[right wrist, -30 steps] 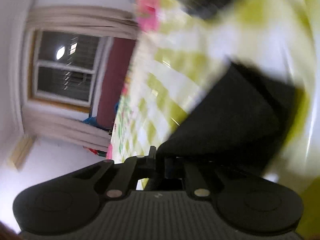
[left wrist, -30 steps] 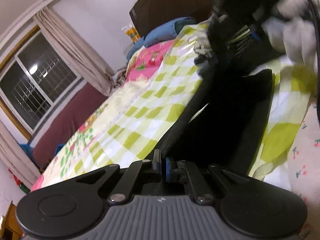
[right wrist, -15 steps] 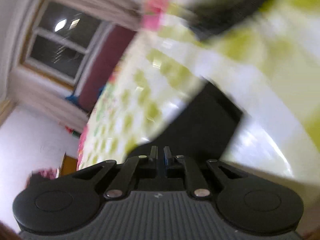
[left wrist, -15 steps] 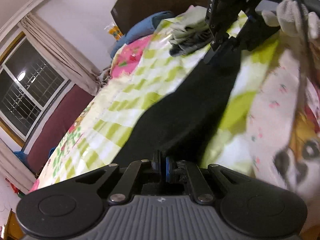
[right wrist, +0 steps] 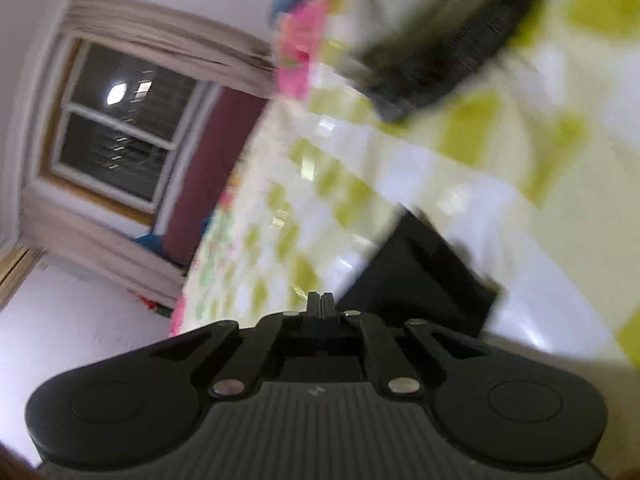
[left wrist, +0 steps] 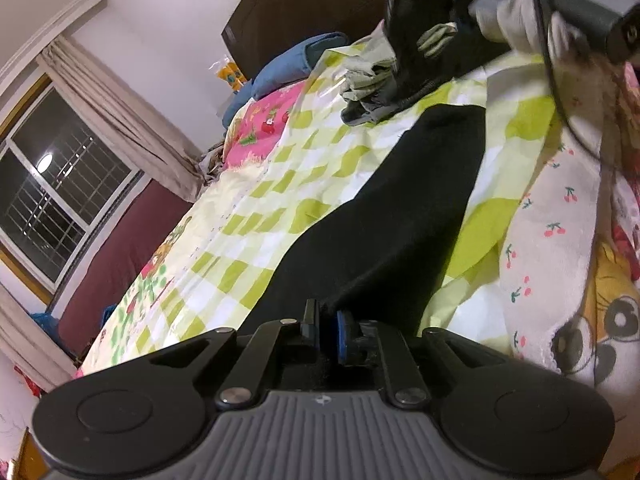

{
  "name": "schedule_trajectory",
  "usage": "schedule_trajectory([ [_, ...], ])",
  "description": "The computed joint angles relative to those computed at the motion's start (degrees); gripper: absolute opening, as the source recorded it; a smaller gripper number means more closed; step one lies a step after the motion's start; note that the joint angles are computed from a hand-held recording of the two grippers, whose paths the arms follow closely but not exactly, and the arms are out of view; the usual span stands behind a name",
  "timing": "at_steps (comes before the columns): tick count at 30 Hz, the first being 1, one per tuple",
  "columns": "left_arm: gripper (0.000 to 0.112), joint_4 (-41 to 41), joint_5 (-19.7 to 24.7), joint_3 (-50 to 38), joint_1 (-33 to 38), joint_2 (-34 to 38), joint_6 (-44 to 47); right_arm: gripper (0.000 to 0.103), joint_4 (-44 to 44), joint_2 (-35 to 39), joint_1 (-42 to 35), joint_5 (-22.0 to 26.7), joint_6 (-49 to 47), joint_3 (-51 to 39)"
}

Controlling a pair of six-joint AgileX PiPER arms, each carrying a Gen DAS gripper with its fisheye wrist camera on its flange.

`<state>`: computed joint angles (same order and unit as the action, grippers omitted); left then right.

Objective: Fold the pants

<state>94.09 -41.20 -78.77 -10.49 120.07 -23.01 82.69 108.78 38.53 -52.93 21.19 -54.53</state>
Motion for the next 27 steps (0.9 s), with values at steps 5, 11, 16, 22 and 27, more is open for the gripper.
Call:
schedule_trajectory([
  [5,0.028,-1.37,-0.95,0.45,0.11,-0.08,1.55,0.042,7.35,-5.12,0.69,-0.69,-13.25,2.2],
  [11,0.029,-2.37,-0.15,0.42,-0.73,-0.22,1.38,0.055,7.27,-5.25,-4.96,8.48,-19.04,4.1],
  [16,0.029,-2.71,0.03,0.24,-1.66,0.12,2.03,0.009,10.98,-4.56,-11.45,21.1,-34.21,0.25],
  [22,0.029,-3.45,-0.67,-0.55,-2.35,0.28,1.55,0.005,0.85,-8.25,-11.69,21.57,-27.26,1.12],
  [27,0.03,-1.9,-0.45,-1.16,-2.55,0.28,-1.95,0.004,-5.36,-10.87,-9.34,13.41,-20.89,2.16],
])
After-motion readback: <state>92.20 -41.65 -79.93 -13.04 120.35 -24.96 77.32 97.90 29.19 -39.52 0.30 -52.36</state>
